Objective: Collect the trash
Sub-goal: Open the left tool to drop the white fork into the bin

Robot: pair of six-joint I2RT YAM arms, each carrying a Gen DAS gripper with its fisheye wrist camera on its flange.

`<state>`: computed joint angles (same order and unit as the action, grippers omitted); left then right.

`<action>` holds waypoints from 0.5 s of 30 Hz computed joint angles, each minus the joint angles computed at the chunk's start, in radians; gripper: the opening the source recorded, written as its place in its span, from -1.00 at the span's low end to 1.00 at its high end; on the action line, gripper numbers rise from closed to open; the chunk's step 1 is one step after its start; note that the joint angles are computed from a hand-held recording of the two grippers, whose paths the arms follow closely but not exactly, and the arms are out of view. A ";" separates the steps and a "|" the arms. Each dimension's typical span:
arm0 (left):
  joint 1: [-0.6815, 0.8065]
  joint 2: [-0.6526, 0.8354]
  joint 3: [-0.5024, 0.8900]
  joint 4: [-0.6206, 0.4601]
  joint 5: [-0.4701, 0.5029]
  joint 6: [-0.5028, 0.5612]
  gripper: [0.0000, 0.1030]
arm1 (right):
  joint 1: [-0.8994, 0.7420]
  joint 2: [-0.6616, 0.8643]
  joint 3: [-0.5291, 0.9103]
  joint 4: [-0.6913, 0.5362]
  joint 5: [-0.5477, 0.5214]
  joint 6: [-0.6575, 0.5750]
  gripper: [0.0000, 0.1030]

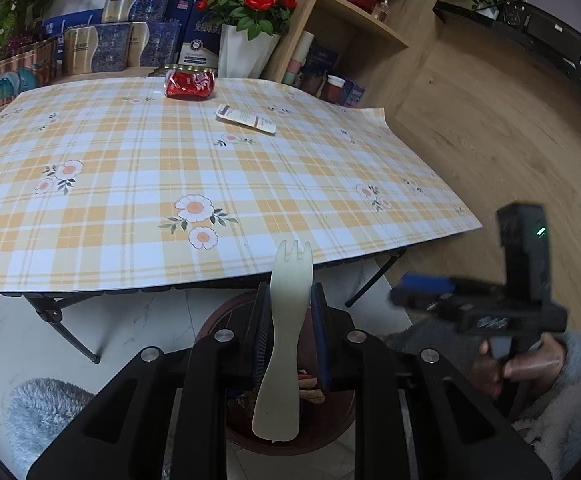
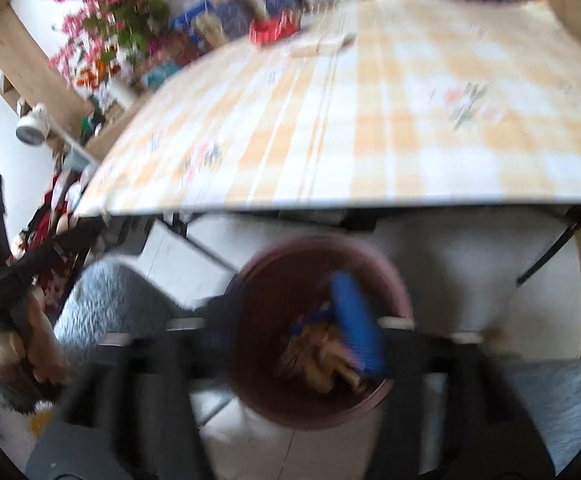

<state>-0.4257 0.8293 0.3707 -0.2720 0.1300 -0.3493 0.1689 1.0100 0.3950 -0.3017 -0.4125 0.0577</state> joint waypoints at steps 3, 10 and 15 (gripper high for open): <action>-0.030 0.060 -0.012 0.056 -0.016 0.019 -0.61 | -0.011 -0.089 -0.013 0.008 0.058 -0.048 0.87; -0.067 0.252 -0.018 0.172 -0.014 0.040 -0.61 | -0.067 -0.155 -0.093 0.114 0.062 -0.129 0.89; -0.091 0.397 0.007 0.205 -0.034 0.041 -0.61 | 0.020 -0.090 -0.101 0.164 0.157 -0.114 0.89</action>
